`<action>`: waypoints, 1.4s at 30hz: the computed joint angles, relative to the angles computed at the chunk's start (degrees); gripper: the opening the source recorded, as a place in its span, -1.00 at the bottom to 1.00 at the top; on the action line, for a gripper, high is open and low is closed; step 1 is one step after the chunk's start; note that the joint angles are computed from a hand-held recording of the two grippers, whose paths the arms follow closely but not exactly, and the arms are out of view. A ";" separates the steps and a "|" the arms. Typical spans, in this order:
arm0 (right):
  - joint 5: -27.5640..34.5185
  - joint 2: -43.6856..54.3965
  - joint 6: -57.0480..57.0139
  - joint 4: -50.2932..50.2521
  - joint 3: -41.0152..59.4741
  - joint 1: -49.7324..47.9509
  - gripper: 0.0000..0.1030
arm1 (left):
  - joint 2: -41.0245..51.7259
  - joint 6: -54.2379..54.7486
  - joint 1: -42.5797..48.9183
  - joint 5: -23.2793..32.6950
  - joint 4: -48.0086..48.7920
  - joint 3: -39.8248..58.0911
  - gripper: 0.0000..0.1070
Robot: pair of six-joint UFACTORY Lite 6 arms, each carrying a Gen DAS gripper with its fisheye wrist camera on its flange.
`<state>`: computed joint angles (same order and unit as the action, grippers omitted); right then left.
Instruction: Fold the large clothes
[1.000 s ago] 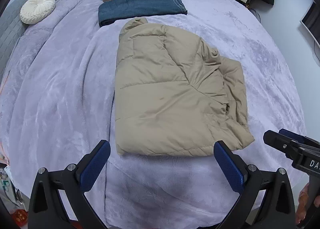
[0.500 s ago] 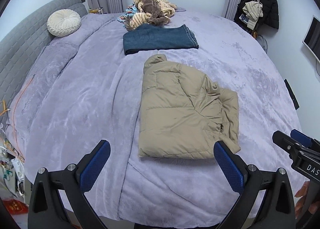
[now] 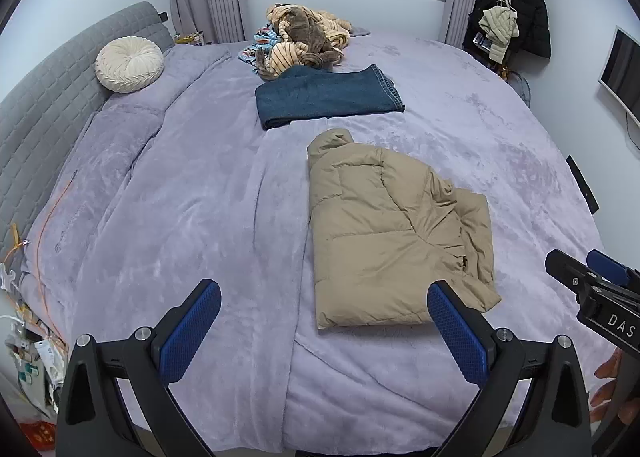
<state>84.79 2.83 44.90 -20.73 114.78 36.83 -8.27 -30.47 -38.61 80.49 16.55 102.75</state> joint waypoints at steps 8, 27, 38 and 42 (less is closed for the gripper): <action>5.47 6.26 1.03 -3.29 10.07 3.81 0.69 | 1.52 1.97 2.18 0.45 -0.56 3.06 0.93; 7.94 7.12 1.01 -3.99 12.33 3.99 0.69 | 1.10 0.72 1.65 0.97 -0.50 1.94 0.93; 8.02 6.95 1.29 -4.31 12.12 4.48 0.69 | -2.29 -0.04 1.75 -0.23 -0.16 -2.79 0.93; 8.05 7.01 1.39 -4.42 12.22 4.68 0.69 | -2.77 0.28 2.06 -0.26 -0.30 -3.22 0.93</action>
<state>92.84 9.84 46.29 -25.16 127.00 41.51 -11.04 -30.19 -36.55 80.23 16.25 99.53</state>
